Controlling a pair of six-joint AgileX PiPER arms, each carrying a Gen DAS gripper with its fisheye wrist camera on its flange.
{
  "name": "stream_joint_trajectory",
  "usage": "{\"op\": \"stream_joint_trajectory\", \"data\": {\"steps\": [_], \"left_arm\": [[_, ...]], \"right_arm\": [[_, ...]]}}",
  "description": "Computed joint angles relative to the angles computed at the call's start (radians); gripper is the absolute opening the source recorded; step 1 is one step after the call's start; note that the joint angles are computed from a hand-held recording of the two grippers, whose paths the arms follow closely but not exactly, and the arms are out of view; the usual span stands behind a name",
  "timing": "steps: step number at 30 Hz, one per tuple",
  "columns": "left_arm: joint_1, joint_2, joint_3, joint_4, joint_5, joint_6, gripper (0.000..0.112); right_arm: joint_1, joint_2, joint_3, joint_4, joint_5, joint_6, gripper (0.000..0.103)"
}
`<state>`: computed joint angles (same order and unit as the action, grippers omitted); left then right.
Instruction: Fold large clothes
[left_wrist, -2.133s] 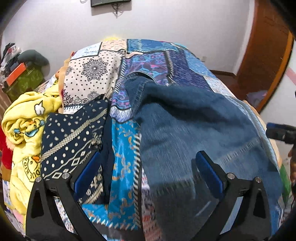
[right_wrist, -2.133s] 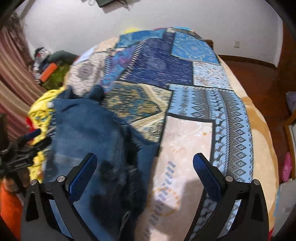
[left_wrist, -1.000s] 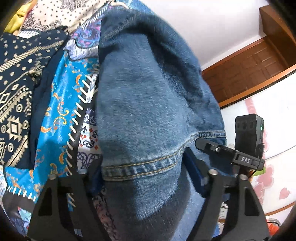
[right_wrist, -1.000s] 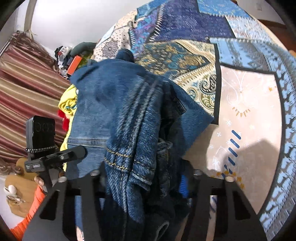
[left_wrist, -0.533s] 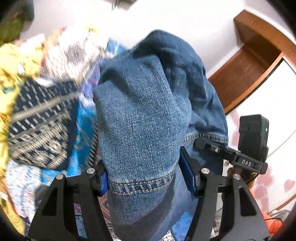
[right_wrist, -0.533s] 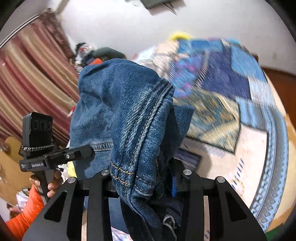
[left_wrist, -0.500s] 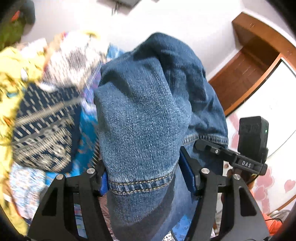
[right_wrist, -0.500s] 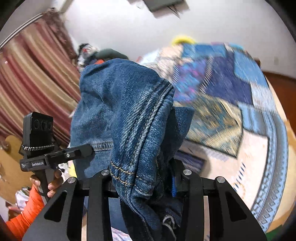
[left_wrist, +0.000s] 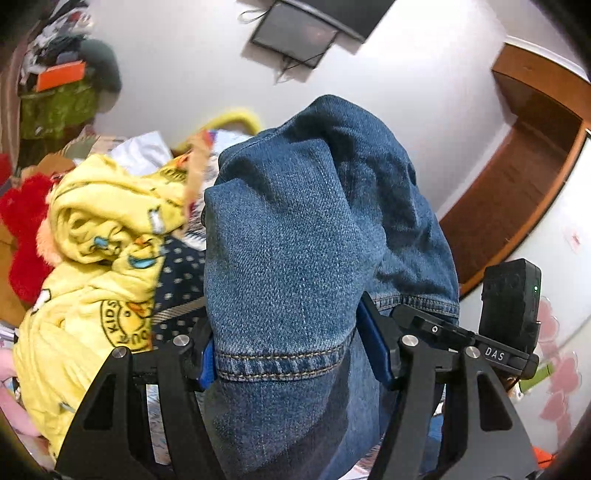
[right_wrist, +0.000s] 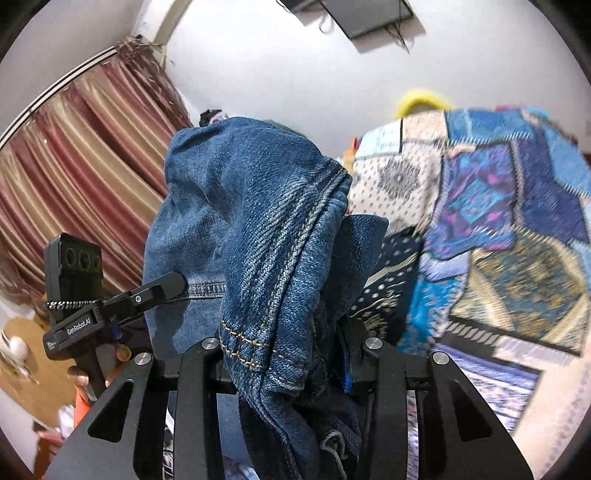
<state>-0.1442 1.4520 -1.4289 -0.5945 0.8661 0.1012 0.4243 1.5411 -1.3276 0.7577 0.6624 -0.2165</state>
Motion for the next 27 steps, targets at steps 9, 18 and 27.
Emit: {"op": "stream_joint_trajectory", "data": {"steps": [9,18,27], "left_arm": [[0.085,0.405,-0.091,-0.113,-0.019,0.046,0.063],[-0.032,0.475,-0.088,0.207,-0.164,-0.108,0.078],[-0.125,0.267,0.204,0.464,-0.232,-0.241,0.094]], "right_arm": [[-0.007,0.366,-0.205,-0.074,0.023,0.119,0.034],[0.008,0.431,-0.197,-0.346,-0.015,0.205,0.060],[0.025,0.276,-0.017,-0.458,0.002,0.280,0.080]]}}
